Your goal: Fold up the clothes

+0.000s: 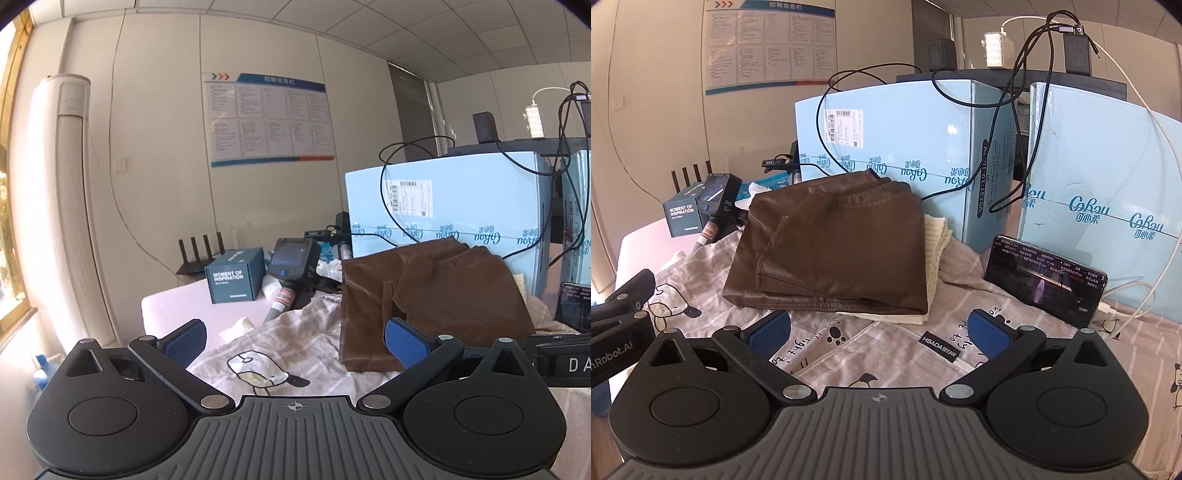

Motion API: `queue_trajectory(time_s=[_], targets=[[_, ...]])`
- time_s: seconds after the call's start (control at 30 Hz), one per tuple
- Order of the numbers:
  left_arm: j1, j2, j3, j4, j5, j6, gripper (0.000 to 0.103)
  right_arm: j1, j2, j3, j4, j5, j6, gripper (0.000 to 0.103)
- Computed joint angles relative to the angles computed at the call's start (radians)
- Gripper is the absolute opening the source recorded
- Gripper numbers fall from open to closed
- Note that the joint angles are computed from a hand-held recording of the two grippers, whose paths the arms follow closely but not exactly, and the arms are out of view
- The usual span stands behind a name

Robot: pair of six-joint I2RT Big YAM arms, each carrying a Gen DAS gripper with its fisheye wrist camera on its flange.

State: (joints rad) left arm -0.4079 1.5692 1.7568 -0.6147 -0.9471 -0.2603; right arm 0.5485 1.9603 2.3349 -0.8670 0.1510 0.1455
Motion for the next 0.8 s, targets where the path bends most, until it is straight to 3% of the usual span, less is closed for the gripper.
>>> queue_trajectory(time_s=[0.1,0.3,0.57,0.8], targets=[[0.014,-0.001,0.014,-0.075,0.036,-0.141,0.103,-0.001,0.007,0.014,-0.016,-0.018,0.012,0.103],[0.024,0.010,0.036,-0.177,0.075,-0.261,0.103,-0.010,-0.016,-0.020,0.017,-0.069,-0.023,0.103],[0.034,0.012,0.041,-0.239,0.116,-0.359,0.103,-0.014,-0.012,-0.010,0.000,-0.080,-0.037,0.103],[0.040,0.018,0.043,-0.275,0.121,-0.388,0.103,-0.015,-0.005,0.001,-0.010,-0.088,-0.037,0.103]])
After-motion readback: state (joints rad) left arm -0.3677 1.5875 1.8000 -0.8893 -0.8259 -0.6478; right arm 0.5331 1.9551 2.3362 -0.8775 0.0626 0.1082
